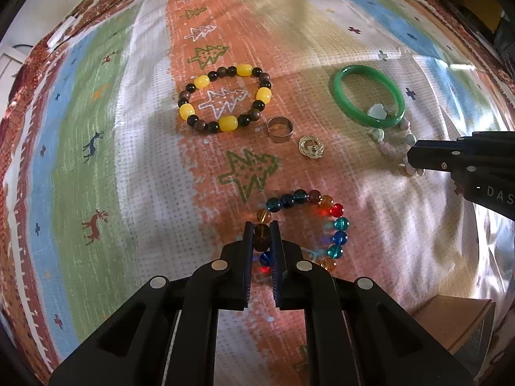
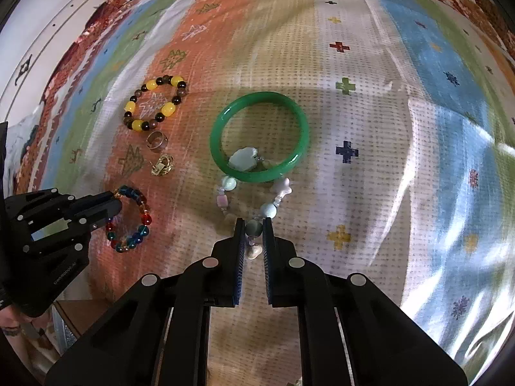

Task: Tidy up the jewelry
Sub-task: 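Close the left tool on the multicolour bracelet while the right tool grasps the pearl bracelet, then carry the multicolour bracelet in the left tool to the tin while the right tool carries the pearl one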

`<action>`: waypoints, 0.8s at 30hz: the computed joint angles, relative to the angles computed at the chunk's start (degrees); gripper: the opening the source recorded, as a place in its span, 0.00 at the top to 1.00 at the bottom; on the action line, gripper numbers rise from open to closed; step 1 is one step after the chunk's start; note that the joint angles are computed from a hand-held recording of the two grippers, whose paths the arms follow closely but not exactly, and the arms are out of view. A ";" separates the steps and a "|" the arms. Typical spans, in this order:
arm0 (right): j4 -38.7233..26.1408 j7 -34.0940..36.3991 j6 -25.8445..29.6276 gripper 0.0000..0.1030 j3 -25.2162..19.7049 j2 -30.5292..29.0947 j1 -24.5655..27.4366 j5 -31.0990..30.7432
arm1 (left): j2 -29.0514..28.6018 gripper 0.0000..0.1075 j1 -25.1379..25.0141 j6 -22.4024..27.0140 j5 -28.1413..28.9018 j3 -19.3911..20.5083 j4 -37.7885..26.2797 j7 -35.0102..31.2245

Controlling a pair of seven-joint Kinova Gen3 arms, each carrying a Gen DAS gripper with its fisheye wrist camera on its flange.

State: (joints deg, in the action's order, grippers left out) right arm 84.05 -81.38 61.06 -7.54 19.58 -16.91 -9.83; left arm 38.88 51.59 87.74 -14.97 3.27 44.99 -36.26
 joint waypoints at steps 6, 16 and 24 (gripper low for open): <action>0.27 0.88 -0.34 0.89 -0.17 -0.79 0.25 -0.28 | -0.39 0.91 0.11 -0.50 -0.16 -0.03 0.56 0.07; 1.06 2.89 -0.72 0.89 -0.52 -3.40 0.84 -1.71 | -4.64 0.91 0.30 -5.04 -0.99 0.24 5.19 3.44; 2.85 3.75 -1.66 0.89 -0.80 -6.89 -0.71 -0.94 | -7.99 0.91 0.73 -8.10 -2.80 1.02 8.38 6.10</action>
